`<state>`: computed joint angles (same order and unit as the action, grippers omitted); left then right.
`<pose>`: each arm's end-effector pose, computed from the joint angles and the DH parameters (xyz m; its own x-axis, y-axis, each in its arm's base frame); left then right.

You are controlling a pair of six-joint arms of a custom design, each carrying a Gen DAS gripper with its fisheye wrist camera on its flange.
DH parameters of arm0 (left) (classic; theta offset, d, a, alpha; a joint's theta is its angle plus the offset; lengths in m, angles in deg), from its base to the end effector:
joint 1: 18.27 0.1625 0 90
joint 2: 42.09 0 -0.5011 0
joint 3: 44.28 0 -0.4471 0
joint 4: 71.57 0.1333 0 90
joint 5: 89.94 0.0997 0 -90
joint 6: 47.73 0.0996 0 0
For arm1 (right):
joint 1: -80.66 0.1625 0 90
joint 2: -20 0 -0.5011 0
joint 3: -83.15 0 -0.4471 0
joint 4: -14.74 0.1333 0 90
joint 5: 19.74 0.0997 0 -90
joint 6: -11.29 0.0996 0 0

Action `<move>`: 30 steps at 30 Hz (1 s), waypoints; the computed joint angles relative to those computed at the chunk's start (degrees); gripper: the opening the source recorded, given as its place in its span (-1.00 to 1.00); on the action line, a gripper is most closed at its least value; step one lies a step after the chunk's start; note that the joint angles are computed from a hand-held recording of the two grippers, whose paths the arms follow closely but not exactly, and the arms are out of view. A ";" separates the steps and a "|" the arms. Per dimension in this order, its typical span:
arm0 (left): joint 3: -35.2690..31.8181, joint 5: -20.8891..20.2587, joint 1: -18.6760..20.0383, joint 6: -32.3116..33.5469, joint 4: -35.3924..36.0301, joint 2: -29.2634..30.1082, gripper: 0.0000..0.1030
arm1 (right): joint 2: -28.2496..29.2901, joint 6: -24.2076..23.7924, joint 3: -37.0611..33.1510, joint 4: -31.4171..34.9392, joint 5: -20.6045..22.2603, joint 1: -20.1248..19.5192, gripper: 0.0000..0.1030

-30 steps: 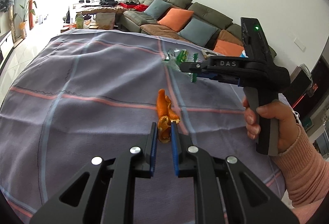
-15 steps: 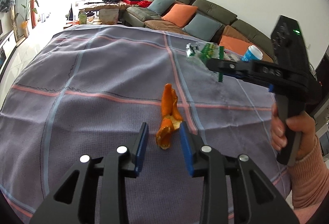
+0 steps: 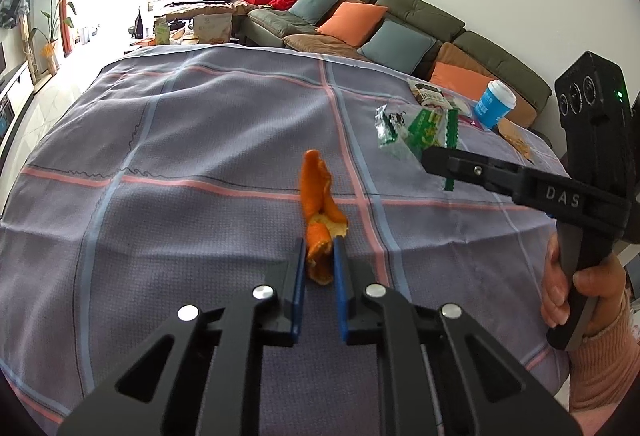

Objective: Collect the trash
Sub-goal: 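Lift the orange peel with the left tool while the right tool lifts the clear wrapper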

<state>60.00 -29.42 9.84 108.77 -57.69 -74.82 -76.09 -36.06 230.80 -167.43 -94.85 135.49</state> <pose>-0.3292 -0.3825 -0.0851 -0.7585 0.4999 -0.4181 0.6290 0.7295 -0.2687 -0.0793 -0.3884 0.3024 -0.9221 -0.1719 0.3466 -0.3556 0.7293 -0.5845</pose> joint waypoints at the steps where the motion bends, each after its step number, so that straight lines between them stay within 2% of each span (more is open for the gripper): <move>1: 0.07 -0.06 -0.03 0.03 -0.10 -0.03 -0.73 | -0.13 -0.14 0.14 0.07 0.19 -0.08 -0.45; 16: 3.71 -1.02 -1.61 -1.10 -2.80 -2.81 -0.74 | -1.39 -2.69 2.84 -1.30 1.08 0.10 -0.45; 22: 6.21 -2.70 -2.94 -1.76 -4.37 -4.68 -0.74 | -1.75 -3.48 3.83 -2.07 1.55 0.44 -0.45; 30: 8.70 -3.81 -3.87 -3.16 -5.49 -6.76 -0.74 | -1.47 -4.23 4.93 -3.12 0.65 1.73 -0.45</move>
